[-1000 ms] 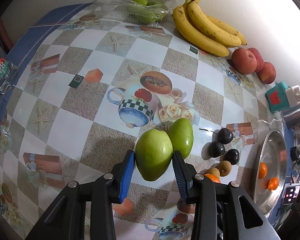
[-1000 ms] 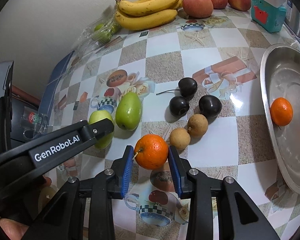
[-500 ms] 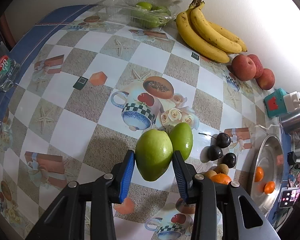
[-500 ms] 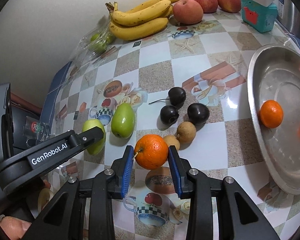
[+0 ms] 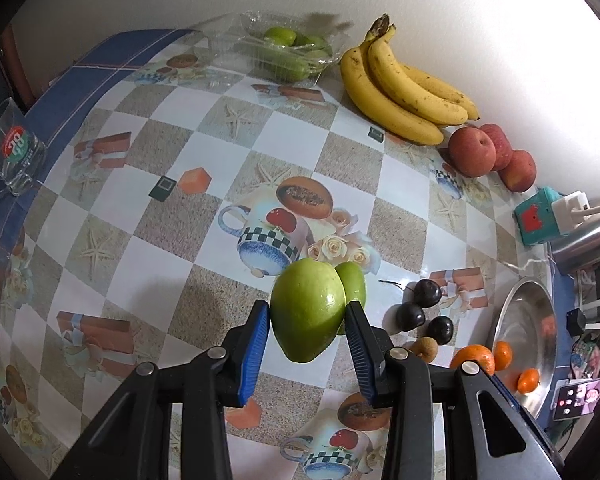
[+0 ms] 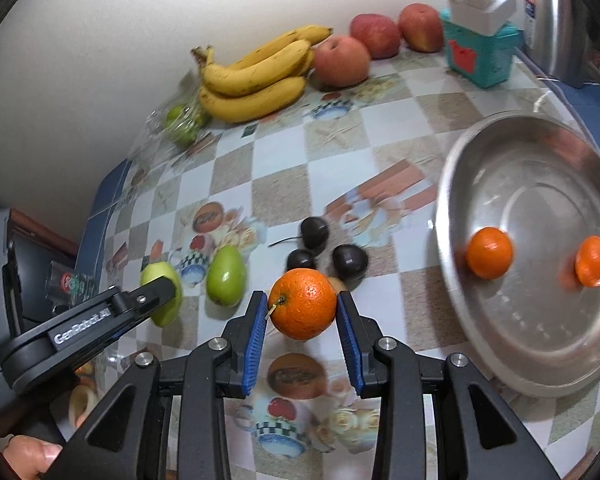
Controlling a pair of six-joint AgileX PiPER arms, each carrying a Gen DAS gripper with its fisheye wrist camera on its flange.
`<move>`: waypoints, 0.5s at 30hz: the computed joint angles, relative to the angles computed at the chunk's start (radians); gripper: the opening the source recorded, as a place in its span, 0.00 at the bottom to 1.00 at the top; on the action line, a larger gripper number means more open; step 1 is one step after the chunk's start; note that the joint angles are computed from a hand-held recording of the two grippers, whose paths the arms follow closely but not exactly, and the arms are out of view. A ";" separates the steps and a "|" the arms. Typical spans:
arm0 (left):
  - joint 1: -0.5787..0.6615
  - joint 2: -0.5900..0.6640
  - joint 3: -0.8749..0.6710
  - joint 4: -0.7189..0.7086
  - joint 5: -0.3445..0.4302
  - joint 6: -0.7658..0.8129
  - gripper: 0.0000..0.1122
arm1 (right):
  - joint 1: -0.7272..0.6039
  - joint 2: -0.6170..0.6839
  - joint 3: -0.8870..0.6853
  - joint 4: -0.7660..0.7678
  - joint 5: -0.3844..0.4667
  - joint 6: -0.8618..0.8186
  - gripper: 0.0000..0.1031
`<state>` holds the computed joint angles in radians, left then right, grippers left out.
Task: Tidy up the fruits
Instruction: 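Lift and carry the green pear and tangerine over the steel bowl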
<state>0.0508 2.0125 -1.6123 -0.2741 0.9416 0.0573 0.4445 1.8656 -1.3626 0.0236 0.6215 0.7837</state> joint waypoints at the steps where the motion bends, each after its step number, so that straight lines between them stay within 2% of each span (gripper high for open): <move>1: -0.004 -0.003 0.001 0.001 -0.001 -0.001 0.37 | -0.005 -0.007 0.011 -0.005 -0.004 0.009 0.35; 15: -0.088 -0.042 0.026 -0.018 -0.020 0.025 0.37 | -0.145 -0.153 0.191 -0.021 -0.073 0.074 0.35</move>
<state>-0.0374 1.9700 -1.5860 -0.2917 0.9213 0.0820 0.2994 1.7130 -1.1720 0.0024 0.5485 0.8575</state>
